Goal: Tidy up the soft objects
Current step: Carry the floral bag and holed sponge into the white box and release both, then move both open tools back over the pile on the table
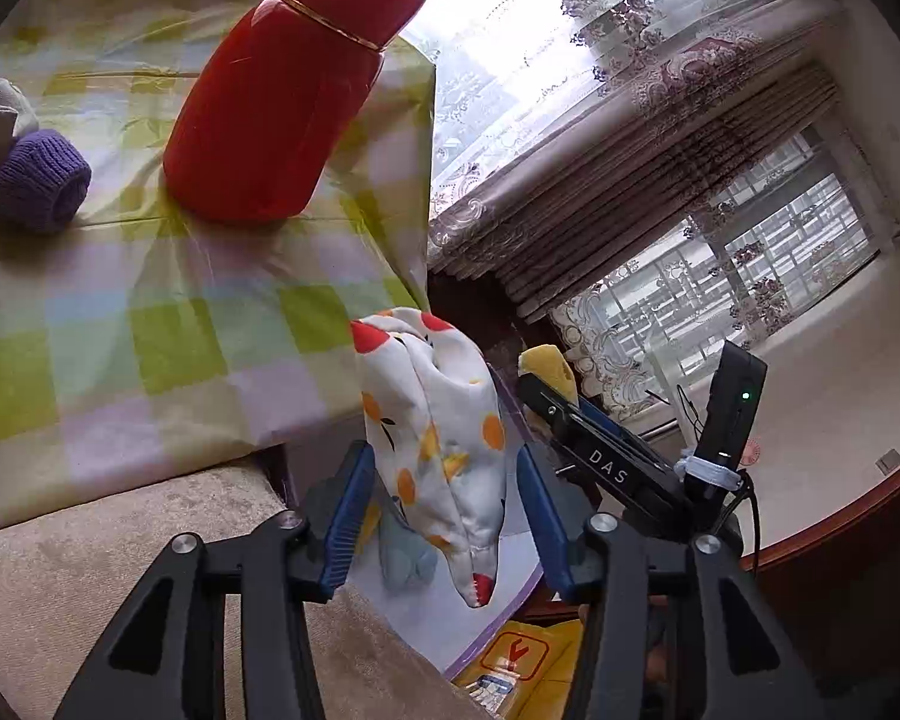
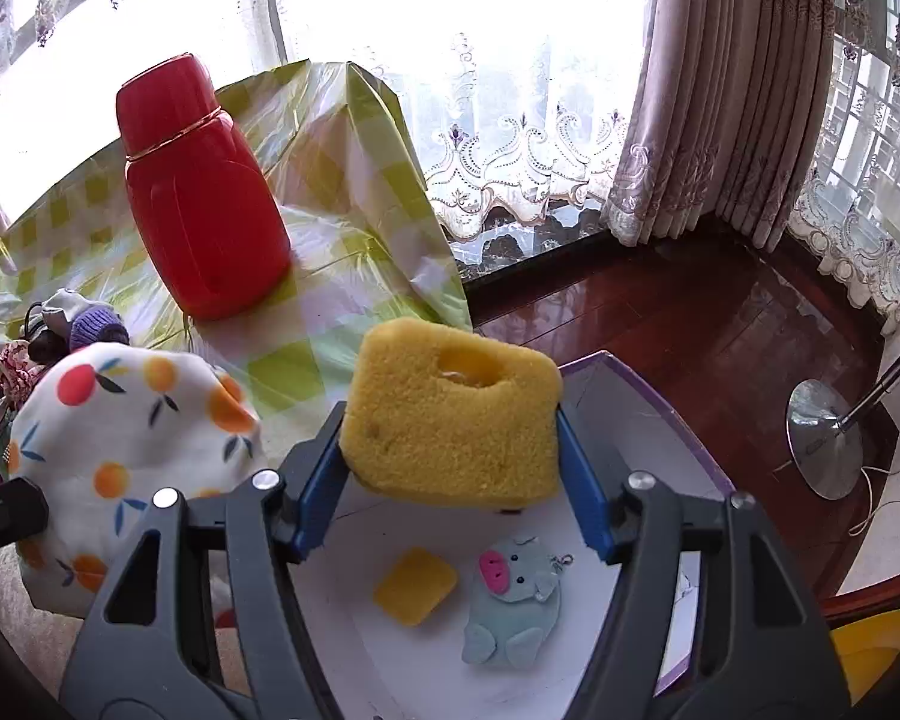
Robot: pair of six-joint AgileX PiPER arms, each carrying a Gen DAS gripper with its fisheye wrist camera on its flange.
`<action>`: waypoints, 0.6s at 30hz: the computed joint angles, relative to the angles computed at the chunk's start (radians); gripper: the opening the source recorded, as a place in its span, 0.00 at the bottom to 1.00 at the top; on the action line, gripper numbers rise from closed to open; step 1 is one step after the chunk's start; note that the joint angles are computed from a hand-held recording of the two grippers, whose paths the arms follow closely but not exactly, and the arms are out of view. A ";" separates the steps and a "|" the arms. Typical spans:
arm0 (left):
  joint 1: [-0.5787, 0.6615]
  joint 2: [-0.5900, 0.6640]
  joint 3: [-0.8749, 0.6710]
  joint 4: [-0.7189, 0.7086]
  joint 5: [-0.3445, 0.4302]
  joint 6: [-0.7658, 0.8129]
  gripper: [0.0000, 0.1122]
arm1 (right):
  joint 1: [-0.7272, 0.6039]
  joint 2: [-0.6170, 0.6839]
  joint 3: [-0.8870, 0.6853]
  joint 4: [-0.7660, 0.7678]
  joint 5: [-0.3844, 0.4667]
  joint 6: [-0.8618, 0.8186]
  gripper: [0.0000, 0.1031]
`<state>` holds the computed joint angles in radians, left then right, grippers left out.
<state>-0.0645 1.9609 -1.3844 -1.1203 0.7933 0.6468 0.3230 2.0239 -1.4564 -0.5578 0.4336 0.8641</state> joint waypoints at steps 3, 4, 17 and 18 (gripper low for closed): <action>0.014 0.017 0.002 0.003 0.008 -0.028 0.49 | -0.007 0.003 0.002 0.008 -0.002 -0.007 0.70; 0.016 0.012 0.009 0.005 -0.001 -0.029 0.49 | -0.009 0.005 0.002 0.016 -0.003 -0.015 0.71; 0.030 0.002 0.010 -0.009 -0.012 -0.010 0.49 | 0.004 0.028 -0.012 0.078 0.004 -0.085 0.76; 0.031 -0.001 0.014 -0.011 -0.016 -0.006 0.49 | 0.007 0.029 -0.015 0.085 0.006 -0.093 0.76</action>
